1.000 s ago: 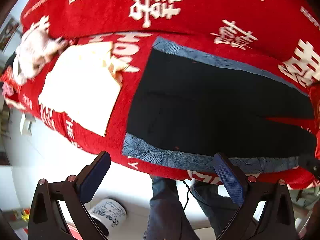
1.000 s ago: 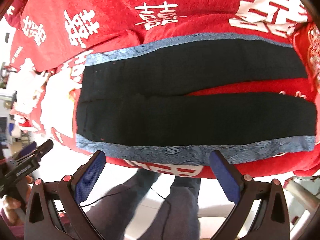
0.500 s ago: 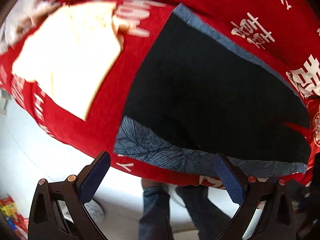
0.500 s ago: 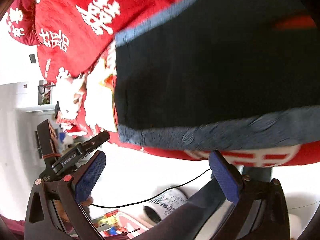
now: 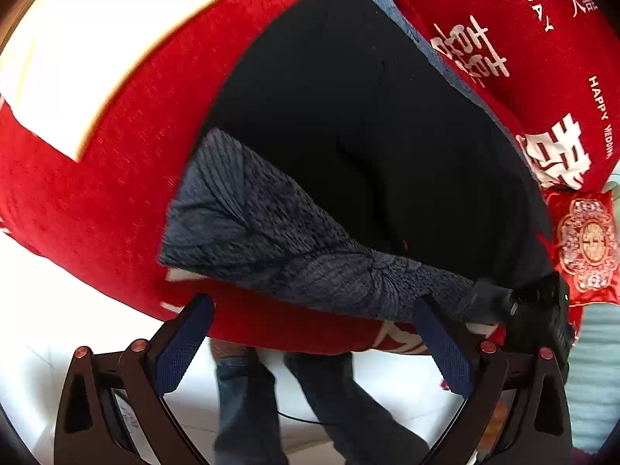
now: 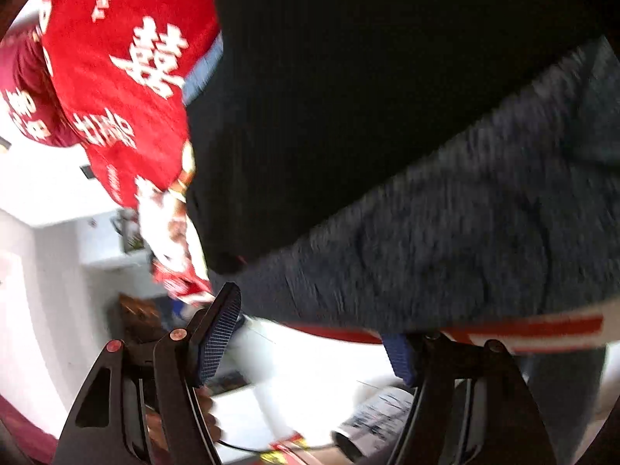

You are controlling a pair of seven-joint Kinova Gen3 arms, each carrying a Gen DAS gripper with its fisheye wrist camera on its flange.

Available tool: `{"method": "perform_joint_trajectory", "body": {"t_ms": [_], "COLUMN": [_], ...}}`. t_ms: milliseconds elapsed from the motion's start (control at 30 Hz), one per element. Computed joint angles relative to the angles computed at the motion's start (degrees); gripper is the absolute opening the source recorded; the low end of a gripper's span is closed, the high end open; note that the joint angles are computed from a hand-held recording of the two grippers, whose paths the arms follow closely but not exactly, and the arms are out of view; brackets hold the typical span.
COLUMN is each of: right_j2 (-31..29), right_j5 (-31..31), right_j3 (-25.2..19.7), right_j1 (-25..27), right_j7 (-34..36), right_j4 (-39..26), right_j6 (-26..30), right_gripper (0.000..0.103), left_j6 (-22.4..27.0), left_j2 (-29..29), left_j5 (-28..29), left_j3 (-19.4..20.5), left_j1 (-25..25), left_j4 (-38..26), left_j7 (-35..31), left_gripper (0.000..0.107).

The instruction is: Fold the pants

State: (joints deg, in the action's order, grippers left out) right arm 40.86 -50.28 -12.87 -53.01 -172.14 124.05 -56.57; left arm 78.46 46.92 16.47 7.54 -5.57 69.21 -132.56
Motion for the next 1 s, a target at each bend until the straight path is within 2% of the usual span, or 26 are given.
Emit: {"method": "perform_joint_trajectory", "body": {"t_ms": [100, 167, 267, 333, 400, 433, 500, 600, 667, 733, 800, 867, 933, 967, 1000], "right_j2": [-0.2, -1.6, -2.5, -3.3, -4.5, -5.0, -5.8, -6.7, -7.1, -6.8, -5.4, -3.2, -0.5, 1.0, 2.1], "right_j5": [-1.9, -1.4, 3.5, 5.0, 5.2, 4.4, 4.0, 4.3, 0.8, -3.5, -7.2, -11.9, -16.5, -18.9, -21.2], "right_j3": [-1.0, -4.9, -11.9, -12.9, -9.8, -7.4, -2.1, 5.8, 10.8, 14.3, 14.0, 9.7, 4.3, 1.7, -1.0], "right_j1": [0.3, 3.7, 10.8, 12.1, 10.0, 7.5, 2.9, -2.8, -7.9, -12.8, -15.6, -16.1, -15.2, -14.5, -13.9], "right_j7": [0.0, 4.2, 10.5, 11.0, 9.6, 8.3, 5.2, 1.9, 0.8, -1.3, -5.7, -10.3, -15.0, -17.3, -19.7], "right_j4": [1.3, 2.5, 5.0, 6.0, 6.3, 6.5, 7.1, 6.5, 6.1, 6.3, 7.6, 8.8, 8.4, 7.8, 7.3], "right_j6": [-7.0, -11.6, -16.7, -17.4, -16.5, -16.3, -14.8, -8.5, -3.9, -2.0, -3.6, -8.0, -12.7, -15.0, -17.4], "right_gripper": [0.073, 0.073, 0.073, 0.073, 0.073, 0.073, 0.073, 0.073, 0.073, 0.073, 0.073, 0.072, 0.052, 0.025, 0.009], "left_j6": [4.6, 7.3, 6.8, 6.1, 5.4, 5.0, 4.0, 4.7, 6.4, 6.9, 7.5, 8.4, 8.4, 8.5, 8.9], "left_j2": [2.2, 3.8, 4.5, 5.2, 5.5, 5.4, 5.0, 4.9, 5.5, 5.3, 5.4, 5.9, 6.1, 6.3, 6.6], "left_j5": [2.0, 4.9, 8.2, 9.7, 10.2, 10.2, 10.3, 9.4, 8.8, 8.1, 7.3, 6.7, 6.0, 5.8, 5.4], "left_j3": [0.4, 1.2, 1.8, 1.9, 2.0, 2.2, 3.2, 4.0, 4.1, 4.0, 3.9, 3.5, 3.0, 2.8, 2.5], "left_j1": [-0.4, -0.7, -0.1, 0.5, 0.9, 1.0, 1.0, 1.5, 1.6, 1.9, 2.2, 2.5, 3.3, 3.6, 3.9], "left_j4": [-2.8, -4.9, -5.5, -6.0, -6.1, -6.0, -5.5, -7.0, -9.1, -9.6, -10.4, -11.6, -12.3, -12.6, -13.2], "left_j7": [3.1, 6.3, 10.5, 13.7, 15.8, 16.0, 14.5, 11.5, 10.0, 8.1, 6.4, 5.6, 5.6, 5.9, 6.5], "left_gripper": [0.103, 0.103, 0.103, 0.102, 0.080, 0.073, 0.052, 0.037, 0.037, 0.037, 0.037, 0.037, 0.037, 0.037, 0.035]}}
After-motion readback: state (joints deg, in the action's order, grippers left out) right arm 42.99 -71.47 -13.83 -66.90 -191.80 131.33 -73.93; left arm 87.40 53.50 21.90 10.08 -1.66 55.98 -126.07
